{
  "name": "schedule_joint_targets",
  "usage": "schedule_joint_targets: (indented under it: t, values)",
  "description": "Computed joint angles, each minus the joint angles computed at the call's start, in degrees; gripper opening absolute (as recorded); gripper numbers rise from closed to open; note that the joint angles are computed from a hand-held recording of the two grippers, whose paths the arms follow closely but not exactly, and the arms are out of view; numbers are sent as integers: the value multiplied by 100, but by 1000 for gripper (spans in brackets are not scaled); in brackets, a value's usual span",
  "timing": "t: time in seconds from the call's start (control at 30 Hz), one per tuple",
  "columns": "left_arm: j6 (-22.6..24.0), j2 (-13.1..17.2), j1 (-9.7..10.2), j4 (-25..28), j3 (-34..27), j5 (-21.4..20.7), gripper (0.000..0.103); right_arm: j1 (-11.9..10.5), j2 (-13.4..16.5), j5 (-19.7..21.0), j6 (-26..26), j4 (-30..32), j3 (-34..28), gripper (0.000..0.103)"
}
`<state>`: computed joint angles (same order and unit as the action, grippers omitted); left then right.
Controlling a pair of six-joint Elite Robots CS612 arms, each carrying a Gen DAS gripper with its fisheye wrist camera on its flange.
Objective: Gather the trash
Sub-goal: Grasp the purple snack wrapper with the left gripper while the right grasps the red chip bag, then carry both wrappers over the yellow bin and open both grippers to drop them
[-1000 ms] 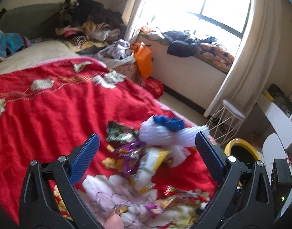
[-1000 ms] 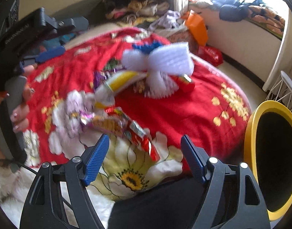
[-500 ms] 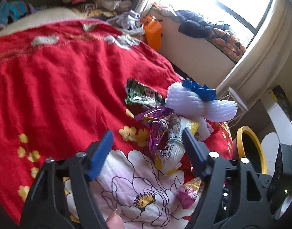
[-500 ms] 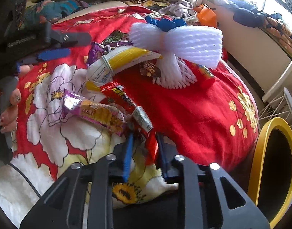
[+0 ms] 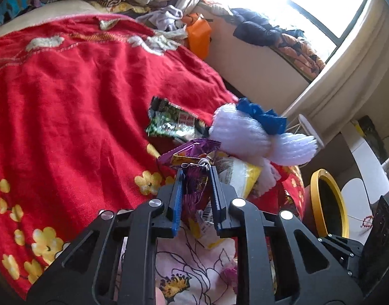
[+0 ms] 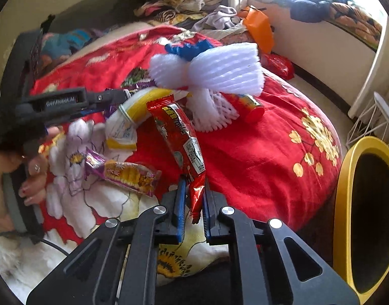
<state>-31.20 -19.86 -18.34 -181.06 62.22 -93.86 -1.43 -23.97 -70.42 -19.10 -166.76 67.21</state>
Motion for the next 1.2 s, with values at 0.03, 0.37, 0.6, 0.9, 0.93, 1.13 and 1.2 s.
schedule_joint_targets:
  t: [0.03,0.37,0.6,0.9,0.93,1.13,1.2]
  values:
    - [37,-34,-7,-127,59,56,11,-12,-16,46,46,-64,33,11]
    - [231,-305,-32,-748,403,281,9,-104,-194,414,452,-761,370,11]
    - [396,-486,-53,-1184,634,338,9,-154,-295,569,687,-1149,520,11]
    - [580,-587,-98,-1493,691,247,8,-223,-417,664,933,-1516,702,11]
    - [602,-596,-107,-1509,692,227,8,-235,-430,673,973,-1560,720,11]
    - [669,-624,-151,-1529,699,98,8,-299,-484,682,1171,-1774,799,11]
    - [724,-633,-173,-1542,706,44,8,-329,-499,664,1261,-1839,823,11]
